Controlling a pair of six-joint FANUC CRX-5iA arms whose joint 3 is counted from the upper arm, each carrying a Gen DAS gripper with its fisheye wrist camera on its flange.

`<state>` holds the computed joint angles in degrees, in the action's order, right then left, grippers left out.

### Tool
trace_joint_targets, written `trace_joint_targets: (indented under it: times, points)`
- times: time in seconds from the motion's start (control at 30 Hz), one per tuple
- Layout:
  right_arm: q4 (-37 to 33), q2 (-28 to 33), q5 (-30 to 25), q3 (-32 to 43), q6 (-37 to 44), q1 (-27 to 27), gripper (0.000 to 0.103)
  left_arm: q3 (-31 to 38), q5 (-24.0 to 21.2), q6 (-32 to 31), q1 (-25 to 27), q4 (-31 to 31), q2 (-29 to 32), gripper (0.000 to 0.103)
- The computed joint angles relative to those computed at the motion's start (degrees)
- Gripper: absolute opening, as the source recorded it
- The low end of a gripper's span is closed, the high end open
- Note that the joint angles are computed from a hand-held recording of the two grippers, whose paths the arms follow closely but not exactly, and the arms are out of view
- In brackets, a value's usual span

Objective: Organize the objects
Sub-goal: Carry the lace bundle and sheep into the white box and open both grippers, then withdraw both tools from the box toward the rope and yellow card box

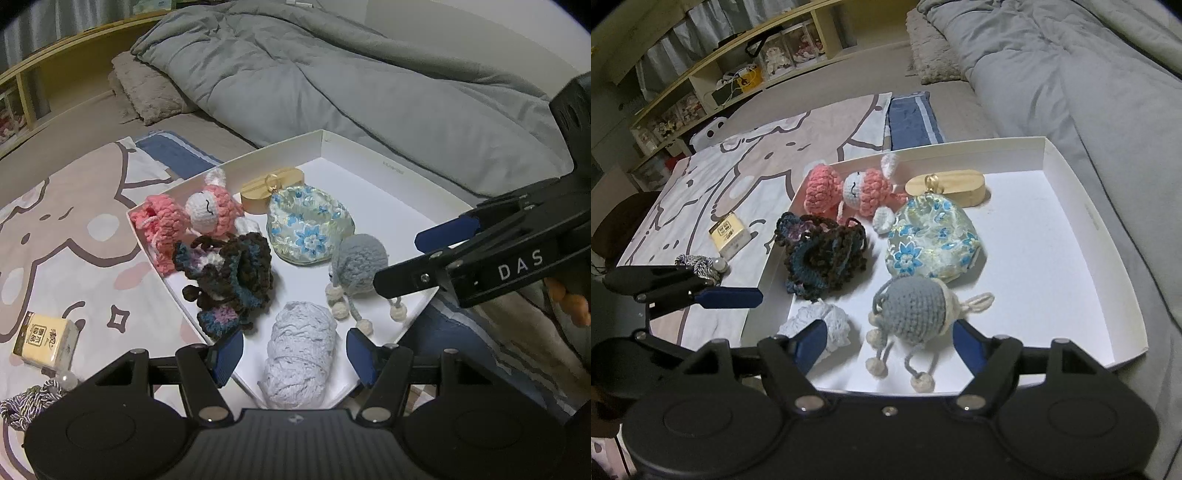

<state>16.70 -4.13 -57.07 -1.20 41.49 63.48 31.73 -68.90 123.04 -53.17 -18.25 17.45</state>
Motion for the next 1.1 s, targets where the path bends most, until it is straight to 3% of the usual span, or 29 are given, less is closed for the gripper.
trace_joint_targets:
  times: [0.23,0.57,0.63,0.7,0.9,1.1]
  points:
    - [2.6,-1.52,-0.28,-0.59,-4.43,1.19,0.079,-1.26,0.23,2.66,-0.13,0.24,-2.2,0.062]
    - [10.85,-4.06,-1.02,-2.46,-10.73,5.36,0.084,0.31,-3.82,6.22,-2.75,-5.01,-4.67,0.063]
    - [12.91,-4.73,-1.16,-3.09,-11.99,6.46,0.085,0.93,-4.76,7.19,-3.46,-6.29,-5.02,0.068]
    - [14.78,-5.37,-1.35,-3.74,-13.24,7.45,0.086,1.09,-5.13,8.24,-4.1,-7.4,-5.56,0.082]
    - [20.29,-7.01,-2.35,-5.61,-16.97,10.35,0.094,1.42,-5.82,10.56,-5.97,-9.85,-6.88,0.099]
    - [24.17,-8.83,-3.95,-7.55,-20.16,12.99,0.1,2.18,-7.2,12.61,-8.27,-12.99,-7.66,0.103]
